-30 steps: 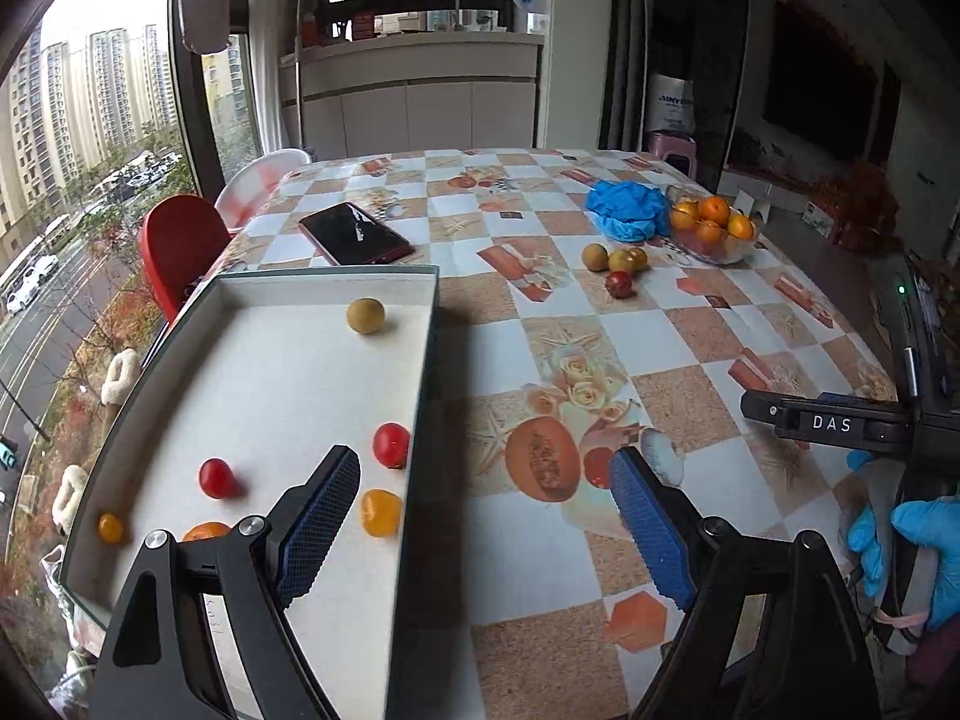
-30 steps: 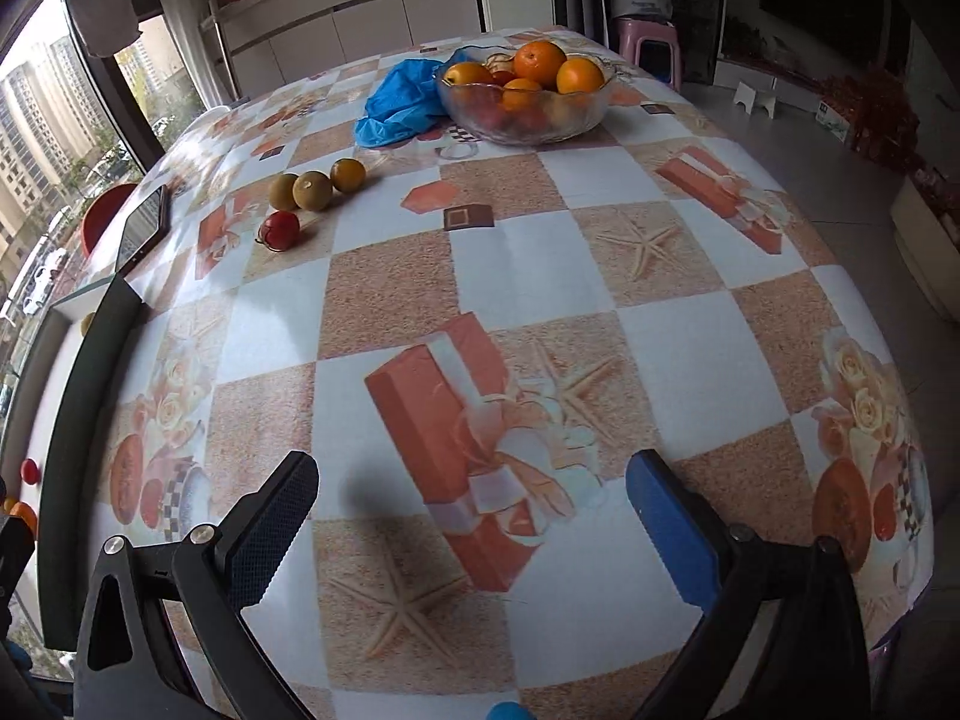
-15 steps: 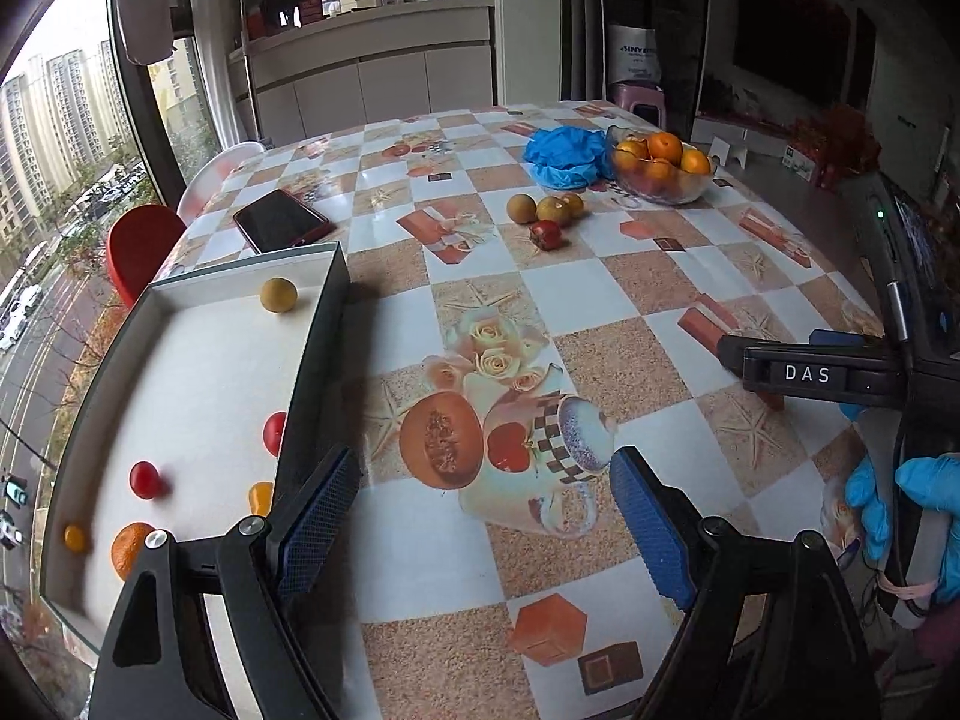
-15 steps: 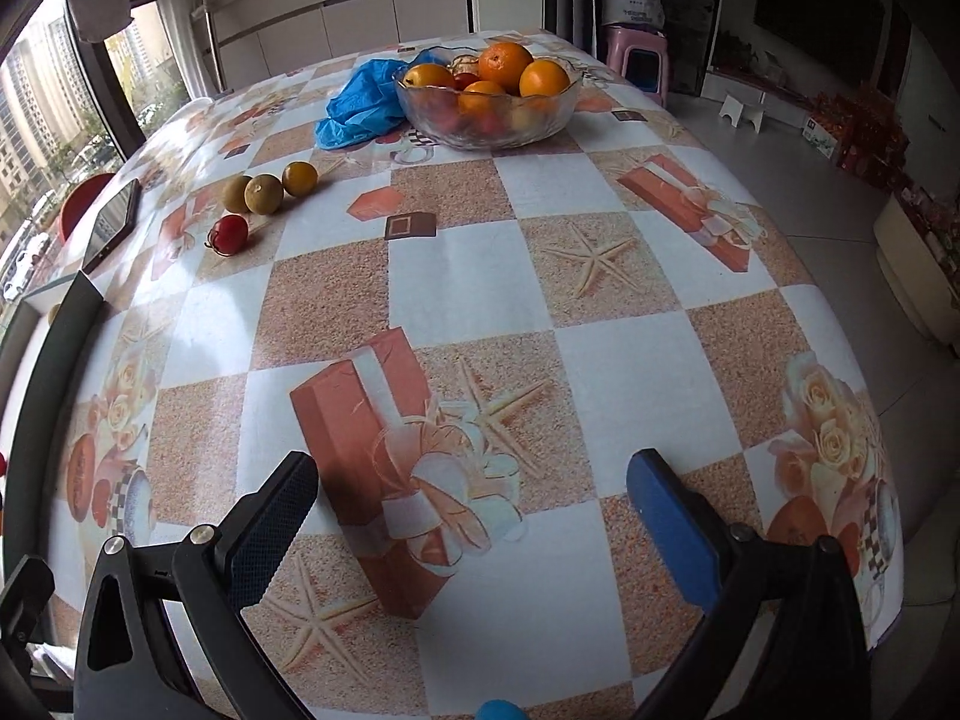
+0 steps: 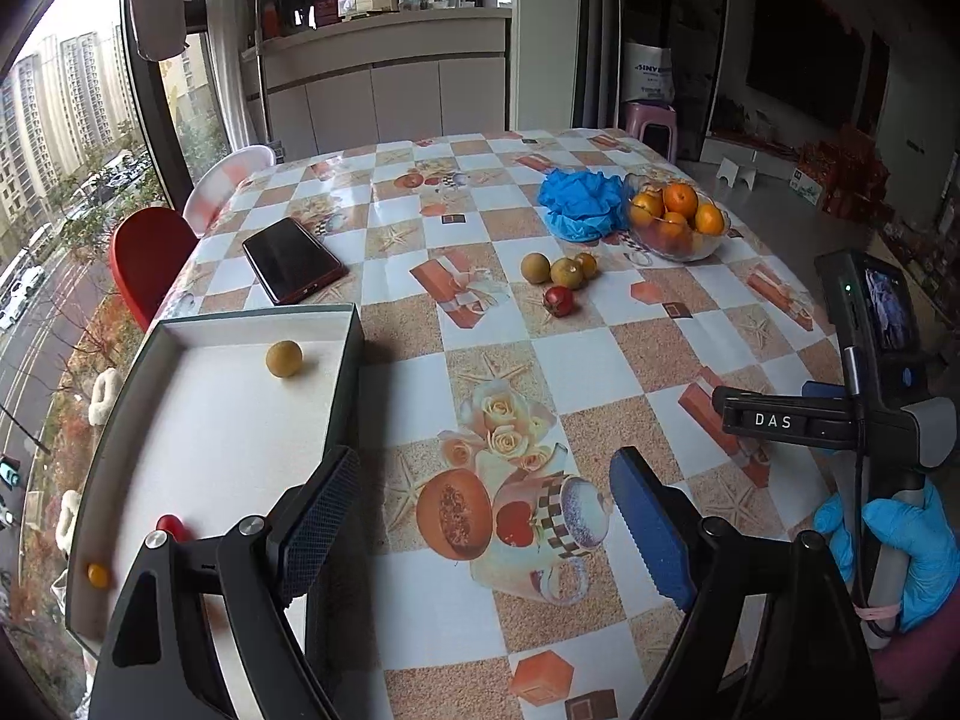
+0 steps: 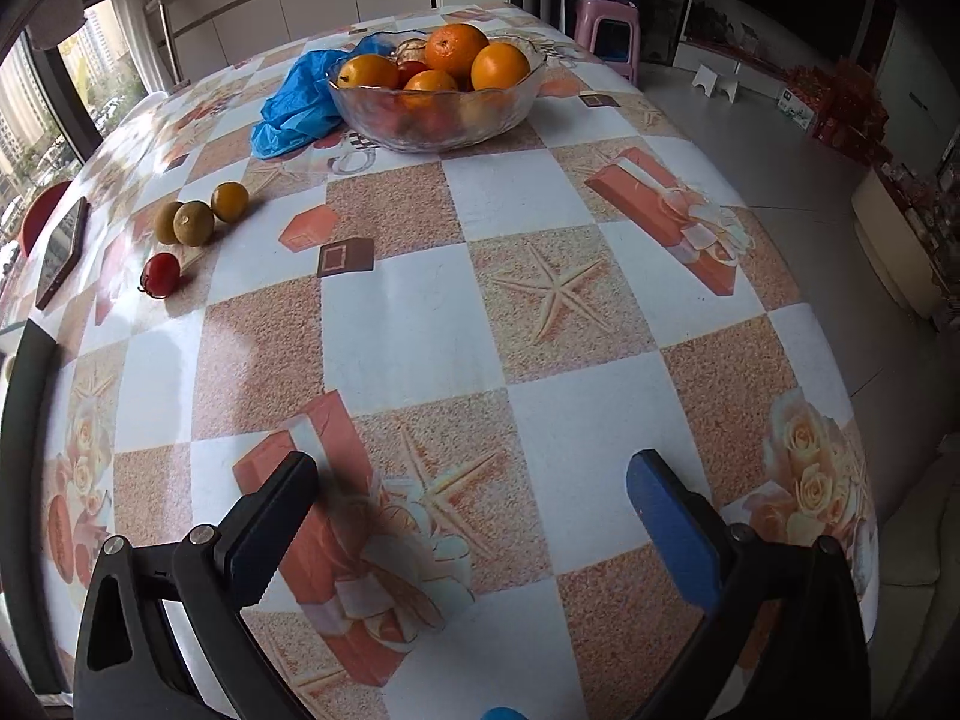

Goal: Organize fruits
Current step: 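Withdraw both open grippers from the tray back toward the loose fruits, then reach the left gripper to a small orange kumquat and close on it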

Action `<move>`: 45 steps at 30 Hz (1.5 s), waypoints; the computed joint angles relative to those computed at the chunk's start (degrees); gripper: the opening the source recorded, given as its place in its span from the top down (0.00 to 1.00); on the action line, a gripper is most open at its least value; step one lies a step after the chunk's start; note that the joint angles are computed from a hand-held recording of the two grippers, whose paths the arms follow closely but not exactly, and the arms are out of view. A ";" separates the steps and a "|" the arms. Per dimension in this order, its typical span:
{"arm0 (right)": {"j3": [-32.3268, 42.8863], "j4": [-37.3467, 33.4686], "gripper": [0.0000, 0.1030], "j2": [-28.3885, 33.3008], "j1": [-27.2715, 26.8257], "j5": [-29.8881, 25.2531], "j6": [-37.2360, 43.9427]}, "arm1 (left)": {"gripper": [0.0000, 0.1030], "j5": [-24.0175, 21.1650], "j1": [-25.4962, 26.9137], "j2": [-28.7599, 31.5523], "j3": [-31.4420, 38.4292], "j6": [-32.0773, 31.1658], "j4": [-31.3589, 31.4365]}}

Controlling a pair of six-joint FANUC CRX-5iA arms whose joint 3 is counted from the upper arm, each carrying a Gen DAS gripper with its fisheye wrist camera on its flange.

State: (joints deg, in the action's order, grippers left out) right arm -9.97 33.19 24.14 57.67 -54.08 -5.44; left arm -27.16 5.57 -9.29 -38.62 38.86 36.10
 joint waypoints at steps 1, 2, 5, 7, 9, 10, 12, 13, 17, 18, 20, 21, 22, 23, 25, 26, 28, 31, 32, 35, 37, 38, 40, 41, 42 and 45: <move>0.38 -0.25 0.00 0.21 -0.32 -0.35 0.16 | 0.16 -0.31 -0.04 0.15 0.72 0.31 0.08; 0.77 -0.32 0.00 0.49 -0.60 -0.70 0.33 | 0.16 -0.69 -0.10 0.35 1.60 0.90 -0.09; 0.91 0.64 0.00 0.90 -1.24 -0.52 0.24 | 0.16 -1.41 -0.55 1.26 4.50 2.79 -0.76; 0.74 1.63 0.00 1.09 -1.65 -0.10 -0.04 | 0.16 -1.39 -0.98 1.91 6.27 3.56 -0.75; 0.36 2.91 0.00 1.22 -2.06 0.44 -0.72 | 0.16 -0.83 -1.63 2.69 7.92 4.06 -0.76; -0.03 3.84 0.00 1.22 -2.22 0.75 -1.34 | 0.16 -0.42 -2.02 3.28 8.81 4.60 -1.21; -1.38 6.68 0.00 1.15 -2.34 1.55 -3.54 | 0.16 1.08 -2.90 4.72 9.93 4.61 -1.05; -2.26 8.48 0.00 1.04 -2.25 1.90 -5.10 | 0.16 1.92 -3.40 5.67 10.35 4.60 -0.93; -5.27 14.33 0.00 0.68 -1.90 2.86 -10.45 | 0.16 0.75 -4.98 11.66 15.99 12.90 -10.28; -5.25 14.35 0.00 0.69 -1.90 2.82 -10.43 | 0.16 0.31 -5.43 13.19 17.35 14.92 -12.51; -5.32 14.50 0.00 0.65 -1.97 2.90 -10.47 | 0.16 -0.90 -6.41 16.38 20.53 18.94 -16.87; -5.33 14.56 0.00 0.66 -1.95 2.88 -10.53 | 0.16 -1.20 -6.91 17.82 21.94 20.62 -18.52; -5.28 14.59 0.00 0.70 -2.05 2.95 -10.45 | 0.16 -1.38 -7.39 19.24 23.39 22.38 -20.00; -5.28 14.59 0.00 0.70 -2.03 2.94 -10.46 | 0.16 -1.53 -7.78 20.63 24.76 23.80 -20.90; -5.32 14.59 0.00 0.68 -1.99 2.94 -10.53 | 0.16 -3.07 -8.16 23.64 27.72 25.56 -20.61; -5.30 14.60 0.00 0.70 -1.97 2.93 -10.54 | 0.16 -3.86 -8.24 25.10 29.05 25.94 -19.67; -5.31 14.57 0.00 0.68 -1.96 2.92 -10.53 | 0.16 -4.45 -8.66 27.58 31.33 26.49 -18.46; -5.30 14.57 0.00 0.68 -1.97 2.93 -10.52 | 0.16 -5.12 -10.28 30.98 37.05 33.14 -25.30; -5.33 14.58 0.00 0.67 -1.95 2.92 -10.54 | 0.16 -5.08 -10.50 31.88 38.33 34.73 -26.06; -5.32 14.58 0.00 0.67 -1.96 2.93 -10.54 | 0.16 -6.16 -10.68 34.68 42.60 41.29 -28.88; -5.35 14.59 0.00 0.65 -1.95 2.93 -10.56 | 0.16 -8.93 -10.64 37.05 46.48 46.94 -32.34; -5.35 14.59 0.00 0.65 -1.95 2.93 -10.56 | 0.16 -10.88 -10.52 38.32 48.25 48.68 -33.23; -5.36 14.59 0.00 0.65 -1.94 2.93 -10.57 | 0.16 -14.18 -10.13 40.31 50.36 49.64 -33.28; -5.36 14.59 0.00 0.65 -1.94 2.93 -10.57 | 0.16 -14.35 -9.83 40.40 49.71 48.48 -32.20; -5.33 14.58 0.00 0.65 -1.94 2.90 -10.55 | 0.16 -14.59 -9.73 40.21 48.95 47.32 -31.80; -5.35 14.58 0.00 0.64 -1.93 2.91 -10.57 | 0.16 -11.20 -9.93 36.76 42.85 40.13 -30.50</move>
